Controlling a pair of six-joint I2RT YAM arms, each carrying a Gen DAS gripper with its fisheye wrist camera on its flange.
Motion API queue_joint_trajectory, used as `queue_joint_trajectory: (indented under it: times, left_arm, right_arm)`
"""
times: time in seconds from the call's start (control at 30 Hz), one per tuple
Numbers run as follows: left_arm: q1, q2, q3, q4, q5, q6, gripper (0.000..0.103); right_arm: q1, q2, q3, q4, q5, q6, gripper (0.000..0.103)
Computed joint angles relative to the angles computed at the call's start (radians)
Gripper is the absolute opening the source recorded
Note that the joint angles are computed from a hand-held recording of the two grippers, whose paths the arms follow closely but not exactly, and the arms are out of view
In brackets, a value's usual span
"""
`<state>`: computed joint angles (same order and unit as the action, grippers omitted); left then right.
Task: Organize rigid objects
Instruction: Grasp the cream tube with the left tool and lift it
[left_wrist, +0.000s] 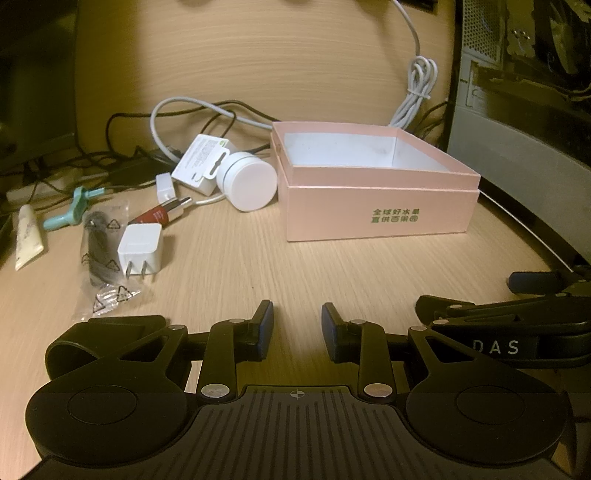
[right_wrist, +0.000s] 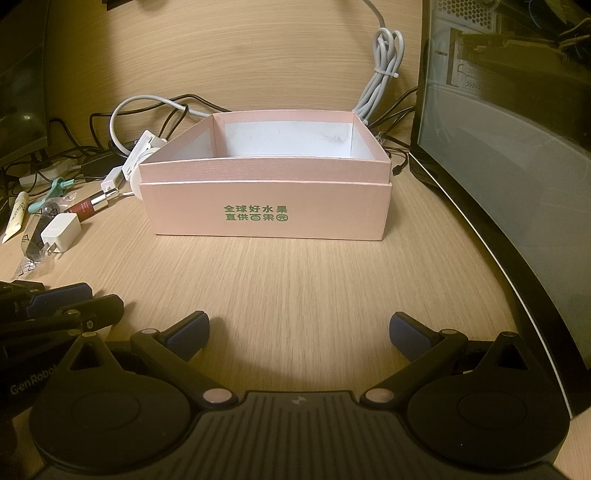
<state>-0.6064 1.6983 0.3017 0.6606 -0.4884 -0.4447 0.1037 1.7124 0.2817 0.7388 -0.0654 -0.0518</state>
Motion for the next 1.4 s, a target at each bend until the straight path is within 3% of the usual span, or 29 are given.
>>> queue_joint_trajectory:
  times: [0.13,0.23,0.3,0.43,0.53,0.63,0.77,0.87,1.07,1.33,1.4]
  left_arm:
    - [0.037,-0.016,-0.017,0.026,0.052,-0.028,0.03]
    - [0.082,-0.148,-0.055,-0.025,0.1,-0.041,0.03]
    - [0.121,-0.32,-0.095,-0.098,0.114,-0.039,0.03]
    - [0.335,-0.728,-0.123,-0.383,0.184,0.019,0.03]
    - [0.63,-0.813,-0.084,-0.518,0.305,0.121,0.03]
    - [0.954,-0.619,0.014,-0.511,0.502,0.209,0.03]
    - [1.106,-0.301,0.199,-0.517,0.606,0.215,0.03]
    - [1.09,-0.134,0.314,-0.519,0.554,0.175,0.03]
    - [1.083,0.047,0.473,-0.551,0.487,0.1,0.03]
    - [1.062,0.193,0.618,-0.556,0.431,0.103,0.034]
    - [1.043,0.209,0.62,-0.534,0.397,0.119,0.03]
  right_arm:
    - [-0.016,-0.024,0.023,-0.085,-0.03,-0.029,0.103]
    - [-0.032,-0.059,0.073,-0.218,-0.061,-0.064,0.103]
    - [-0.031,-0.056,0.082,-0.231,-0.056,-0.065,0.103]
    - [-0.015,-0.085,0.084,-0.283,-0.03,-0.059,0.103]
    - [-0.029,-0.094,0.124,-0.368,-0.058,-0.096,0.103]
    - [-0.01,-0.151,0.139,-0.467,-0.047,-0.069,0.096]
    - [0.108,-0.274,0.073,-0.457,0.029,-0.063,0.096]
    - [0.198,-0.338,0.06,-0.481,0.088,-0.061,0.096]
    - [0.267,-0.409,0.078,-0.594,0.137,-0.027,0.096]
    - [0.209,-0.447,0.072,-0.641,0.136,-0.009,0.096]
    - [0.185,-0.446,0.07,-0.633,0.126,0.003,0.096]
